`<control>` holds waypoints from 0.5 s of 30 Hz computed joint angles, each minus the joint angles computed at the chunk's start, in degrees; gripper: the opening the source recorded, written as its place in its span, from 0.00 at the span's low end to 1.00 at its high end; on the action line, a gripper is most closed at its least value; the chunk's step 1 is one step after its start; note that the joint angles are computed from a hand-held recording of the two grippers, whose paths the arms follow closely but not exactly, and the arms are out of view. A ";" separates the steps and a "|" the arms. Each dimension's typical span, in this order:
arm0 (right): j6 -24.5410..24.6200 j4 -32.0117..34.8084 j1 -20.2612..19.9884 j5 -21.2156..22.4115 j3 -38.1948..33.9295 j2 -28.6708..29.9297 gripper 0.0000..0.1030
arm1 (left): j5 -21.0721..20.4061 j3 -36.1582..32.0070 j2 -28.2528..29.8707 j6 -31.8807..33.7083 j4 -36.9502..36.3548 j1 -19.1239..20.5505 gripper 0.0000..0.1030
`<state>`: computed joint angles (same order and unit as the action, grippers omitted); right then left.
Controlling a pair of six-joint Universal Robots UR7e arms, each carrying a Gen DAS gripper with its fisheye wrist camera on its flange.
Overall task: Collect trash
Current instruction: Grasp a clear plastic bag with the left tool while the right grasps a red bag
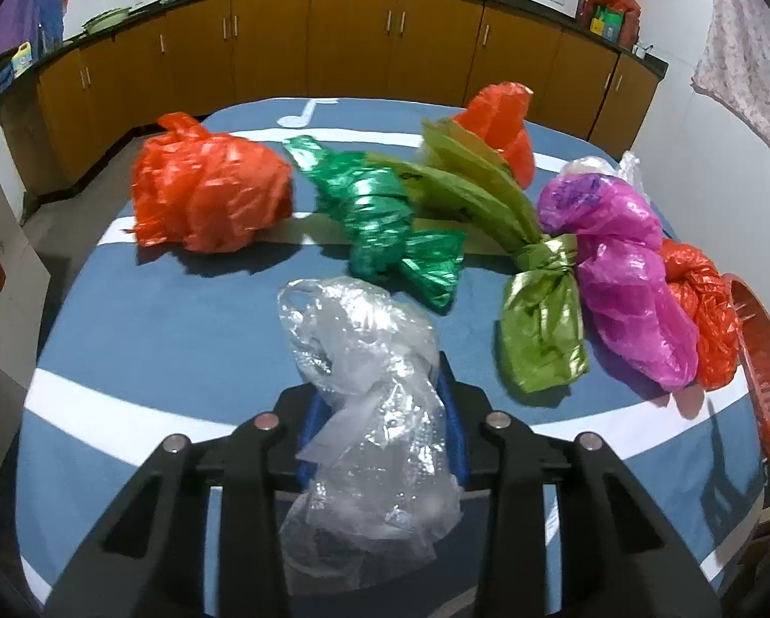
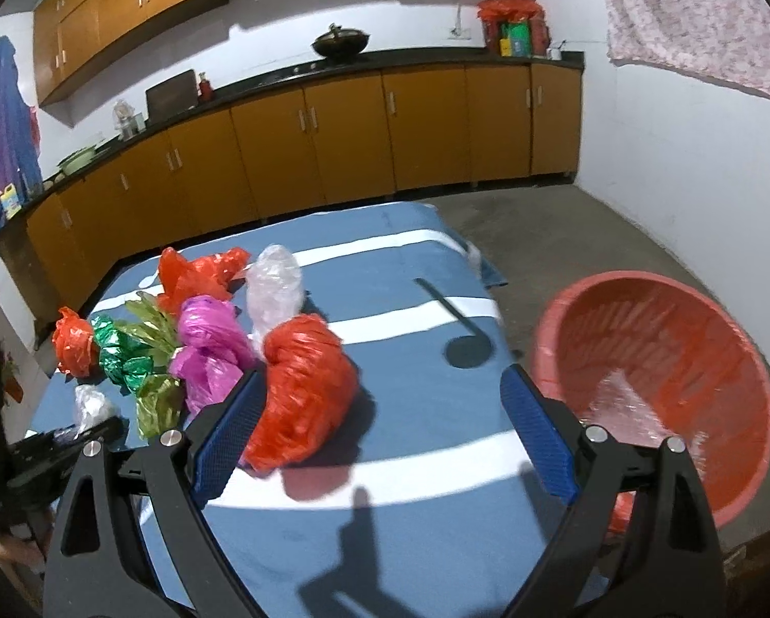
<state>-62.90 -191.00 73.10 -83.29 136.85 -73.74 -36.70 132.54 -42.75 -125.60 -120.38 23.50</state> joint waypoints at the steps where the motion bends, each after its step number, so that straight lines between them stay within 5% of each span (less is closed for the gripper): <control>1: 0.18 -0.15 0.57 -0.60 -0.29 0.90 0.87 | -0.56 0.32 -0.31 -1.13 1.25 -0.66 0.37; 15: 0.64 -1.84 7.01 -13.65 -5.70 13.63 0.67 | -3.90 6.25 -5.10 -7.93 4.09 -2.91 0.39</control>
<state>-62.26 -192.84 80.11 -96.94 131.15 -60.11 -40.60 138.79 -47.86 -133.53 -116.29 20.59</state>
